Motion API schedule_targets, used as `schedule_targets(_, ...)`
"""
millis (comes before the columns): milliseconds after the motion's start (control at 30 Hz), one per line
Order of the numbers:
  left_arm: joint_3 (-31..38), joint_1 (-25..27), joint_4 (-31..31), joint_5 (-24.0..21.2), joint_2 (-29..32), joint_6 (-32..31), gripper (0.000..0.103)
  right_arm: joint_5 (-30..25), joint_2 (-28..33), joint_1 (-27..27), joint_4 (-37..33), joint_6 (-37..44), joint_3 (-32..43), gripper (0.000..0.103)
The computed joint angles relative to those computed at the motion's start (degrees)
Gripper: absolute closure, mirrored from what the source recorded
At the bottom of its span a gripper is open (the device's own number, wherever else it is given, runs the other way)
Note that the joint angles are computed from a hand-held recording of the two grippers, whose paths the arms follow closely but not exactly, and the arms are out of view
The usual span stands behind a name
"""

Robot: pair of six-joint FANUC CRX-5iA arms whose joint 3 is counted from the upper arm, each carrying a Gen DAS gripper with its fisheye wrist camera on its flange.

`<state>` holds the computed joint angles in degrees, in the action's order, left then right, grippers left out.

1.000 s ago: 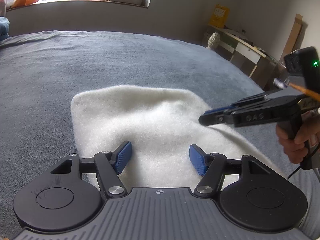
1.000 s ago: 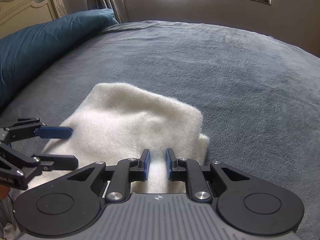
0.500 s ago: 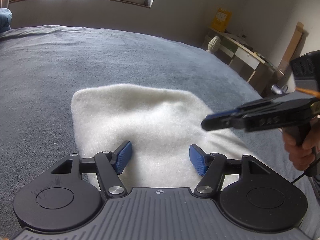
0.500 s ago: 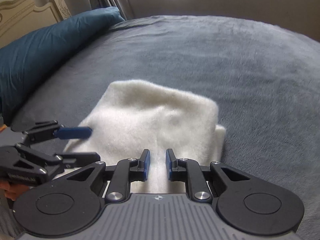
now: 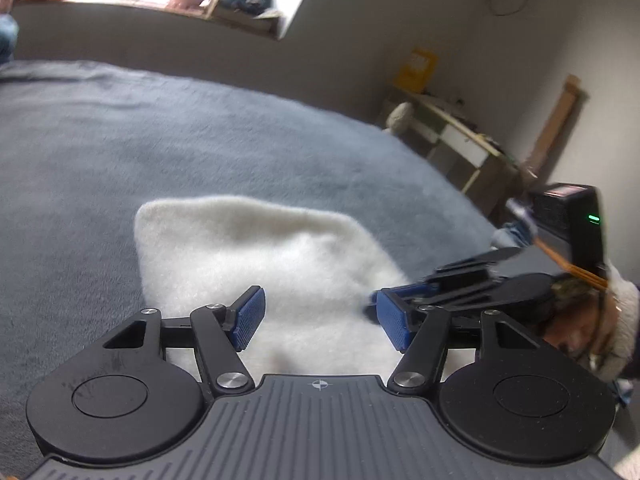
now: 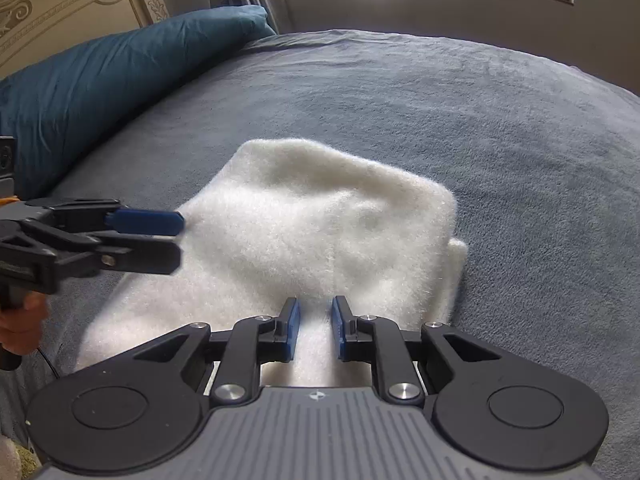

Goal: Fold clothes

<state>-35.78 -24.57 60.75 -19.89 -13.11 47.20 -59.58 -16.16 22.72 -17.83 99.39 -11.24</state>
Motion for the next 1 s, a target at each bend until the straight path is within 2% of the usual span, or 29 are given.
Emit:
schedule_targets(33, -0.5, -0.5, 0.6, 0.0, -0.7, -1.9, 0.044, 0.2, -0.1, 0.1, 0.1, -0.2, -0.1, 0.085)
schedule_targets(167, 0.7, -0.5, -7.5, -3.2, -1.3, 0.9, 0.045, -0.1, 0.2, -0.4, -0.6, -0.2, 0.2, 0.085)
schedule_targets(200, 1.4, -0.3, -11.1, -4.3, -1.0, 2.8, 0.046, -0.2, 0.3, -0.5, -0.8, -0.1, 0.3, 0.085)
schedule_targets(267, 4.6, 0.0, -22.8, -6.9, 0.2, 11.0, 0.047, -0.2, 0.4, -0.6, -1.0, -0.3, 0.4, 0.085)
schedule_targets(367, 6.3, -1.1, -30.6, -6.1, 0.6, 15.0, 0.045, 0.0, 0.3, -0.2, -0.6, -0.5, 0.2, 0.085)
schedule_targets(500, 5.8, -0.7, -28.9, -6.1, 0.6, 14.9, 0.044, 0.3, 0.1, 0.2, 0.1, -1.3, -0.1, 0.085)
schedule_targets(1000, 6.3, -1.3, -31.9, -6.3, 0.1, 18.3, 0.045, 1.4, -0.5, 1.6, 2.2, -3.2, -1.0, 0.084)
